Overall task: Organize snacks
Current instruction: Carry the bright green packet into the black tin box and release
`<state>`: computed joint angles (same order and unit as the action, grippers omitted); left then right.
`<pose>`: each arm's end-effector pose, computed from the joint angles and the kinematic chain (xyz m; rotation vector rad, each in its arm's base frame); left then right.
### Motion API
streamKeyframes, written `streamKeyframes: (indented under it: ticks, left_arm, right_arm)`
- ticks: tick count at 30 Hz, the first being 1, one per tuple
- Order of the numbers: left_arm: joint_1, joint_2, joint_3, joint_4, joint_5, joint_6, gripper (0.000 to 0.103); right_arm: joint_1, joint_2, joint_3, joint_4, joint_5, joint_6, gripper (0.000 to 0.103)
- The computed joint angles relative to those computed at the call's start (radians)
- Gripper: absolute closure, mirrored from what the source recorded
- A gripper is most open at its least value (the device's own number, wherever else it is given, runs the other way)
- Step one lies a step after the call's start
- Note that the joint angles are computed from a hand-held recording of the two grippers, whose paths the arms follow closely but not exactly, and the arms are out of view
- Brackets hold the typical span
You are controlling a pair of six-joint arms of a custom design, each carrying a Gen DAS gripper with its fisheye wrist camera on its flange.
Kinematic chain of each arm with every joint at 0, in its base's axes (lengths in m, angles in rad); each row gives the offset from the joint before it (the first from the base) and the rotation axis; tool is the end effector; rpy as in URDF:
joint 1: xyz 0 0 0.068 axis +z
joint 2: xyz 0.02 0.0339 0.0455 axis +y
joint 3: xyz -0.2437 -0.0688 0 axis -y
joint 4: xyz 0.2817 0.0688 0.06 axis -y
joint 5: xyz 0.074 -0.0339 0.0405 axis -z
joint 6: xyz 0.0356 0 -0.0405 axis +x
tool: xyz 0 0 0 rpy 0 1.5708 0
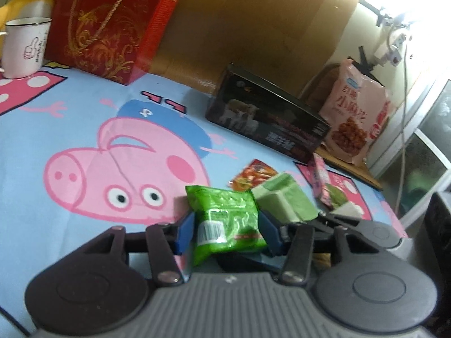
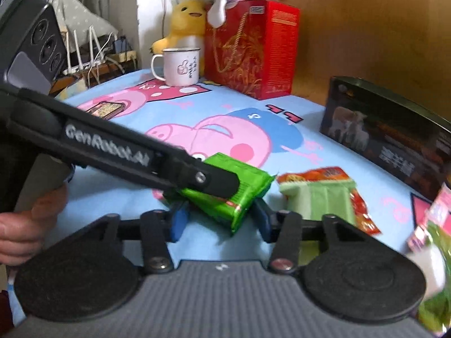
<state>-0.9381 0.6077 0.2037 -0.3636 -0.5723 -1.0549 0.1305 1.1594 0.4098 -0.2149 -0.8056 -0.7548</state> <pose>0.1204 -0.1316 0.1249 -0.4049 2.1915 -0.4350 0.2206 0.0548 0.1078 -1.2326 1.9013 0.6950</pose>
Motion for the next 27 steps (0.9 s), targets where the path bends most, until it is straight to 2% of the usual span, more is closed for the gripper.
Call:
streamKeyframes:
  ticks: [3, 6, 10, 15, 18, 22, 25, 27]
  left_arm:
    - [-0.039, 0.062, 0.026, 0.029, 0.002, -0.001, 0.059]
    - [-0.106, 0.133, 0.064, 0.039, -0.037, -0.009, 0.059]
    - [-0.16, 0.141, 0.101, 0.014, -0.083, -0.025, 0.059]
    - [-0.169, 0.19, 0.19, -0.008, -0.123, 0.027, 0.059]
    - [-0.117, 0.253, 0.252, 0.037, -0.091, 0.116, 0.059]
    - [-0.005, 0.377, 0.348, 0.148, -0.009, 0.263, 0.059]
    - [0.103, 0.497, 0.442, 0.242, 0.078, 0.377, 0.059]
    - [0.185, 0.596, 0.519, 0.291, 0.157, 0.429, 0.059]
  right_arm:
    - [-0.061, -0.061, -0.041, -0.027, -0.024, -0.036, 0.056]
    - [-0.136, -0.116, -0.071, -0.072, -0.067, -0.084, 0.056]
    - [-0.226, -0.145, -0.075, -0.14, -0.152, -0.13, 0.056]
    - [-0.273, -0.228, -0.105, -0.112, -0.215, -0.086, 0.056]
    - [-0.295, -0.264, -0.119, -0.044, -0.238, -0.028, 0.056]
    - [-0.301, -0.207, -0.095, 0.133, -0.222, 0.089, 0.056]
    - [-0.28, -0.069, -0.014, 0.295, -0.191, 0.176, 0.056]
    - [-0.262, 0.059, 0.082, 0.358, -0.168, 0.221, 0.056]
